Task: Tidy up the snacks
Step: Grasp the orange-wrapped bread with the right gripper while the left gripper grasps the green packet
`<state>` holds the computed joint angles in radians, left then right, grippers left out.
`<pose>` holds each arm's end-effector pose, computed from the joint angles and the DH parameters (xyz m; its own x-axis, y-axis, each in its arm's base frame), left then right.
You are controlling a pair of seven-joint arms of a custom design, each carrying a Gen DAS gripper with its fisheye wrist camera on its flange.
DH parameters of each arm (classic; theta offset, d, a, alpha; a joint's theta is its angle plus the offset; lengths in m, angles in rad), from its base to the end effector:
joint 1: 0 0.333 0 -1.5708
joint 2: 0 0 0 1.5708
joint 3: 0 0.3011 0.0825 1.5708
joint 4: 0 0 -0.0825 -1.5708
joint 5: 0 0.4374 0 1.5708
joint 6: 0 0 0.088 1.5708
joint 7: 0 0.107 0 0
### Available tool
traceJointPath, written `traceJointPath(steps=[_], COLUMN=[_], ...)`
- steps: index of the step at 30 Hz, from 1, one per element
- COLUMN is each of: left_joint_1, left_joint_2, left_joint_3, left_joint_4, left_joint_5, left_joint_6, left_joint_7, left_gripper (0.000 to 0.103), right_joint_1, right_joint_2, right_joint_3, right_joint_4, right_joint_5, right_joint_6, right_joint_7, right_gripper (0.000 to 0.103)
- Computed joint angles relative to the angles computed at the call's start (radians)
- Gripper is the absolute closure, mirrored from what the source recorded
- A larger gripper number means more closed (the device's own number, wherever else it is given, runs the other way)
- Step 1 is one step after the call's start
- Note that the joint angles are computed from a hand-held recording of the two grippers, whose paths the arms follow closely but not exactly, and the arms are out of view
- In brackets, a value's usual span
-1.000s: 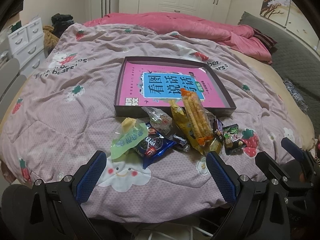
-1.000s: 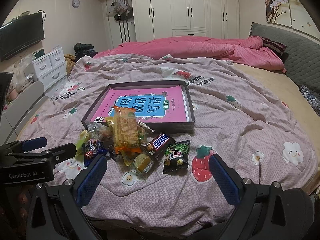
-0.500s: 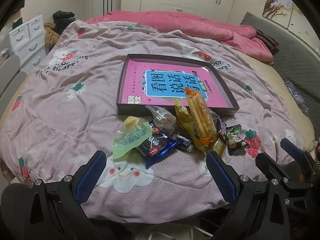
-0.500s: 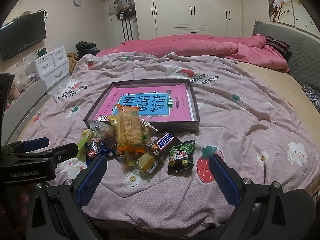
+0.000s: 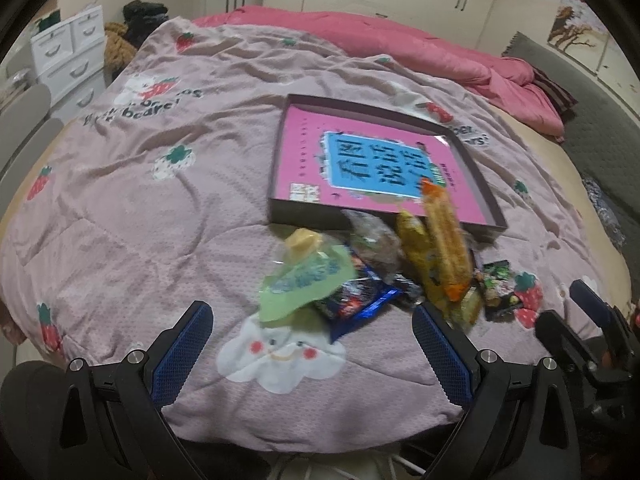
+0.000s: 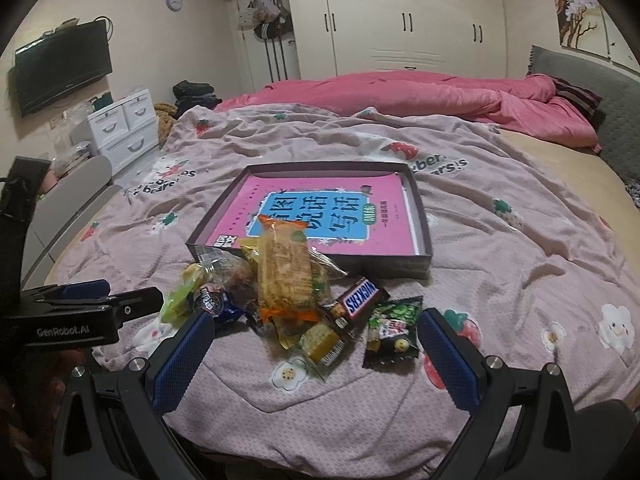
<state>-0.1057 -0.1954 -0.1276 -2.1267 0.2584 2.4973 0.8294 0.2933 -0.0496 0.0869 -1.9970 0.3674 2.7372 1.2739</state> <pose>0.5756 -0.1417 0.5230 0.2886 -0.9461 0.1472 -0.7712 -0.3208 -0.5499 0.6006 0.2259 0.5384 0.4349 -0.8919 -0.1241 -0.6558 -0.2193 -0.7223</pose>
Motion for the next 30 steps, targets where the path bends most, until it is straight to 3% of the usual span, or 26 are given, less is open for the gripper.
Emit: traceJointPath(steps=[14, 22, 24, 30], left_joint_1=[0.03, 0.054, 0.061, 0.075], left_joint_2=[0.118, 0.196, 0.202, 0.22], left_joint_3=[0.021, 0.007, 0.007, 0.003], left_joint_4=[0.065, 0.126, 0.124, 0.128], left_joint_5=[-0.113, -0.112, -0.141, -0.207], left_joint_6=[0.009, 0.033, 0.047, 0.076], left_joint_7=[0.146, 0.16, 0.177, 0.22], left_gripper=[0.003, 0.003, 0.003, 0.003], right_joint_1=[0.019, 0.033, 0.026, 0.016], right_joint_2=[0.135, 0.219, 0.239, 0.297], right_joint_3=[-0.003, -0.007, -0.003, -0.001], right_joint_4=[0.138, 0.218, 0.245, 0.314], right_joint_5=[0.027, 0.014, 0.043, 0.09], right_joint_6=[-0.061, -0.077, -0.101, -0.161], right_joint_7=[-0.092, -0.085, -0.103, -0.113], right_gripper=[0.002, 0.016, 0.027, 0.042])
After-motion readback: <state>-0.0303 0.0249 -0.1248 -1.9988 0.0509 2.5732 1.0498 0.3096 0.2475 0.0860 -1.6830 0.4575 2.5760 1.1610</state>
